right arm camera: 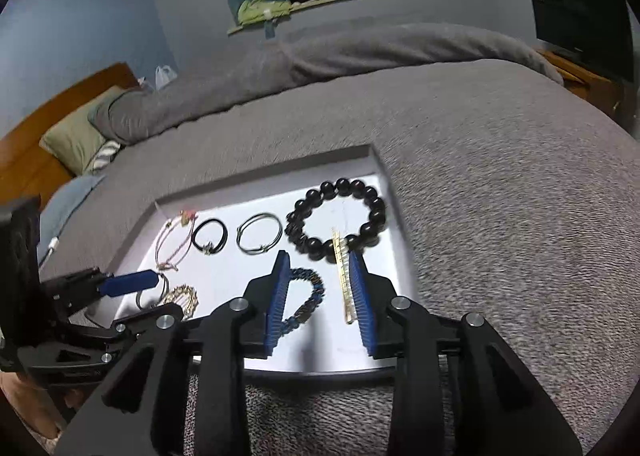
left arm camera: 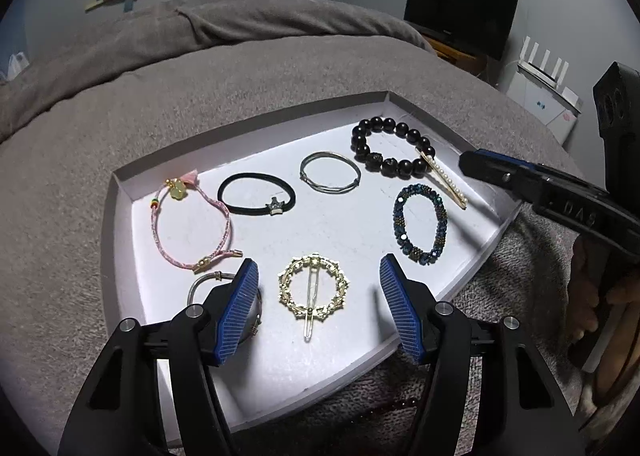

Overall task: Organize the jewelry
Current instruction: 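Move both grippers back to the remaining jewelry pile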

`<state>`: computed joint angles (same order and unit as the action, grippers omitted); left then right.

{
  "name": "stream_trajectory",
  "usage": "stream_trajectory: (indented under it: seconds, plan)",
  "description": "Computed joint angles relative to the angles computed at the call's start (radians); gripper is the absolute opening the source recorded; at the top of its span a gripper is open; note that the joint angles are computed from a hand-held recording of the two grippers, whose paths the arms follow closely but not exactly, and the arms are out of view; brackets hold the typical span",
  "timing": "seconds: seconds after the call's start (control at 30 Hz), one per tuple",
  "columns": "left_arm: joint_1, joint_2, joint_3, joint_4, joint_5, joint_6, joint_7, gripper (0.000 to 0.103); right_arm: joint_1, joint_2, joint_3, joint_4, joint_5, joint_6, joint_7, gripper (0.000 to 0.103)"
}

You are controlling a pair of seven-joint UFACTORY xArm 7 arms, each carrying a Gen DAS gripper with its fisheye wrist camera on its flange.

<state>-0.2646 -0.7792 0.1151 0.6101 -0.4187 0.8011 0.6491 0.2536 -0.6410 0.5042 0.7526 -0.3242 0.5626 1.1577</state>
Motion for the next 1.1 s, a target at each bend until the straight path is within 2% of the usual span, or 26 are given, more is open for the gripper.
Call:
stream_trajectory:
  seconds: [0.13,0.2,0.33,0.5,0.57,0.6,0.67,0.73,1.1]
  plan:
    - [0.007,-0.019,-0.007,-0.012,0.001,-0.016,-0.008,0.068,-0.012,-0.036,0.002,-0.012,-0.007,0.023,0.009,0.042]
    - [0.010,-0.032,-0.011,-0.020,0.008,-0.026,-0.014,0.069,-0.024,-0.046,0.014,-0.010,-0.017,0.044,0.016,0.043]
    - [0.013,-0.052,-0.016,-0.032,0.022,-0.045,-0.030,0.071,-0.031,-0.041,0.031,0.001,-0.033,0.074,0.014,0.057]
    - [0.032,-0.092,-0.031,-0.053,0.060,-0.089,-0.065,0.083,-0.029,-0.037,0.040,0.010,-0.060,0.091,0.006,0.066]
    - [0.037,-0.104,-0.024,-0.055,0.069,-0.096,-0.082,0.084,-0.033,-0.048,0.045,0.007,-0.072,0.082,0.013,0.076]
    - [0.037,-0.108,-0.019,-0.055,0.071,-0.099,-0.091,0.086,-0.035,-0.053,0.047,0.005,-0.077,0.077,0.016,0.079]
    - [0.040,-0.117,-0.014,-0.060,0.071,-0.116,-0.110,0.093,-0.048,-0.067,0.059,0.001,-0.091,0.062,0.029,0.091]
    - [0.050,-0.135,-0.015,-0.073,0.075,-0.152,-0.135,0.094,-0.056,-0.077,0.068,-0.002,-0.098,0.045,0.041,0.097]
    - [0.123,-0.207,-0.011,-0.108,0.167,-0.209,-0.235,0.096,-0.092,-0.081,0.118,0.020,-0.120,0.060,0.052,0.098]
